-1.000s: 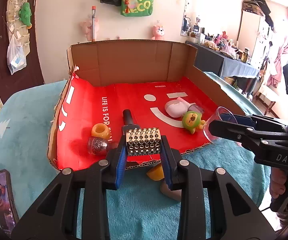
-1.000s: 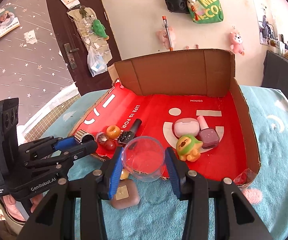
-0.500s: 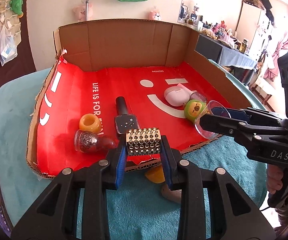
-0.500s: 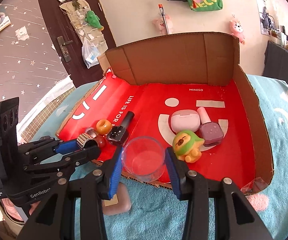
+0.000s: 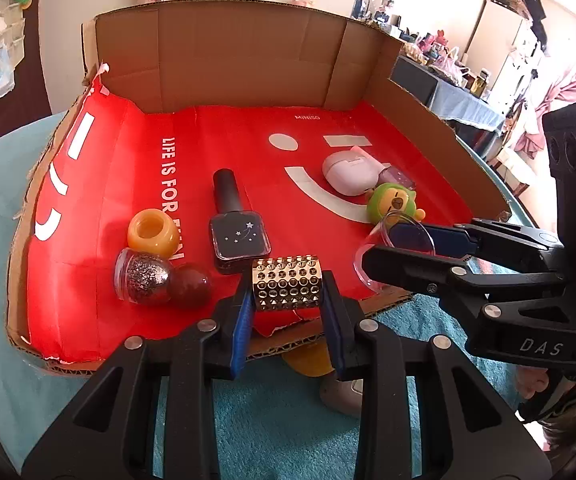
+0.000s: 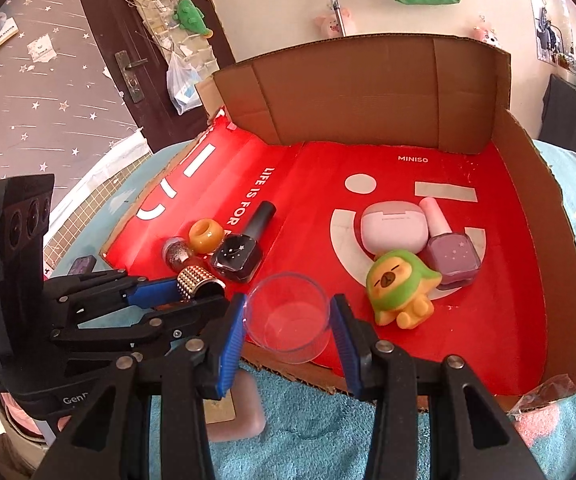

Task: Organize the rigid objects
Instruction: 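Lift and carry the studded cylinder and glass cup over the box with both tools, then lower the studded cylinder and glass cup into the box with both tools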

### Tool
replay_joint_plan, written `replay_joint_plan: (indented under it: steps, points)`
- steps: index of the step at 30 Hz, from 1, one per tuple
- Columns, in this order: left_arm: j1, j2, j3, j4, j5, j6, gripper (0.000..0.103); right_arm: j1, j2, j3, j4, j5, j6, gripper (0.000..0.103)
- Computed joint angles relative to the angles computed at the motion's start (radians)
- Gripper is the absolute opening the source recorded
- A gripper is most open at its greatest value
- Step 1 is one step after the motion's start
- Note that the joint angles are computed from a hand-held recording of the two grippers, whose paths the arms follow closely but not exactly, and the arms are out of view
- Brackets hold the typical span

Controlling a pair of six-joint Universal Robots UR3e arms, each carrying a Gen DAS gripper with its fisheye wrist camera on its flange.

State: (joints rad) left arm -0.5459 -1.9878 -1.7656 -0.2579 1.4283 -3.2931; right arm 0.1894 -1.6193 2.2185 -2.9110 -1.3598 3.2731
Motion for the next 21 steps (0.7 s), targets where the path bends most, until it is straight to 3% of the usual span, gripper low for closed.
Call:
replay_joint_plan:
  steps: [10,13,18,21]
  points:
    - [0.022,-0.051,0.038,0.000,0.001,-0.021,0.029,-0.025,0.052,-0.022,0.019,0.017,0.012,0.045]
    - [0.007,-0.070,0.060,-0.007,0.058,-0.027,0.029,-0.029,0.061,-0.024,0.017,0.007,0.014,0.045]
    - [0.011,-0.087,0.074,-0.002,0.059,-0.036,0.029,-0.039,0.072,-0.025,0.009,-0.003,0.019,0.045]
    - [0.002,-0.095,0.088,-0.006,0.083,-0.039,0.029,-0.007,0.084,-0.045,0.000,-0.062,0.022,0.045]
